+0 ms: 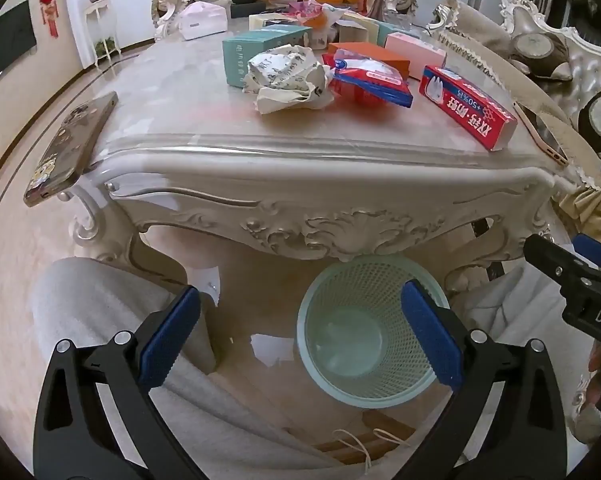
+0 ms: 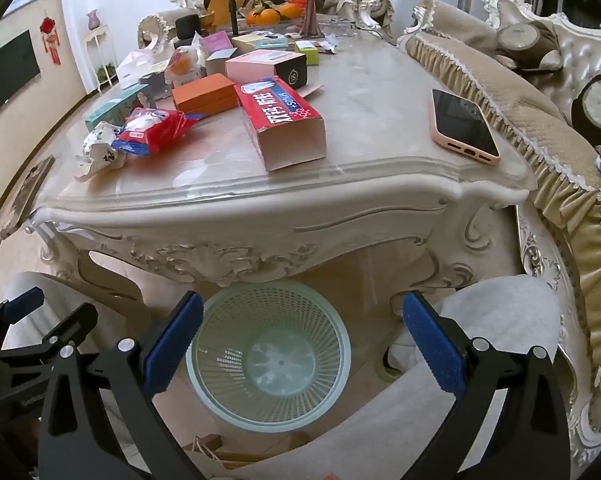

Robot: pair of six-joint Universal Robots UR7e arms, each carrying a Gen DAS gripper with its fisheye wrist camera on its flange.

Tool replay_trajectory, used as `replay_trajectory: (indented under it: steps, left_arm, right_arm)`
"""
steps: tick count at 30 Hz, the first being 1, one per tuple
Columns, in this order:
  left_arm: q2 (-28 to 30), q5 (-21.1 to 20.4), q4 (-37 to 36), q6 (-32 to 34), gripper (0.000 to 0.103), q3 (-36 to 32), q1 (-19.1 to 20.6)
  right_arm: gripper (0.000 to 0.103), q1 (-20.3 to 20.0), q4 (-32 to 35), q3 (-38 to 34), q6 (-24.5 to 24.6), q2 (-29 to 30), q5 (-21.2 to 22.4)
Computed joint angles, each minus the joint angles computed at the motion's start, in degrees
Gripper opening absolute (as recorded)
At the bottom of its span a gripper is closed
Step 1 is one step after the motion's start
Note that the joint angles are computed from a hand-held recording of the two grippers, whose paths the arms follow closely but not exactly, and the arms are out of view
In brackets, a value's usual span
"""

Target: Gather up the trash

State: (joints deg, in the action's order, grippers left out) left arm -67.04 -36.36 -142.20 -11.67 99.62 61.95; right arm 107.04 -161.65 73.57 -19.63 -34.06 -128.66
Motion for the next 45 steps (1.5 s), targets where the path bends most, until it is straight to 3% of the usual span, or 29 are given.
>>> replay_trajectory:
  steps: [45]
  left_arm:
    - [0.3,0.9,2.8,-2.3,0.097,0.7,-0.1]
  right_arm:
    - [0.096,-0.2,1.2,0.6,0.7,-0.1,0.2]
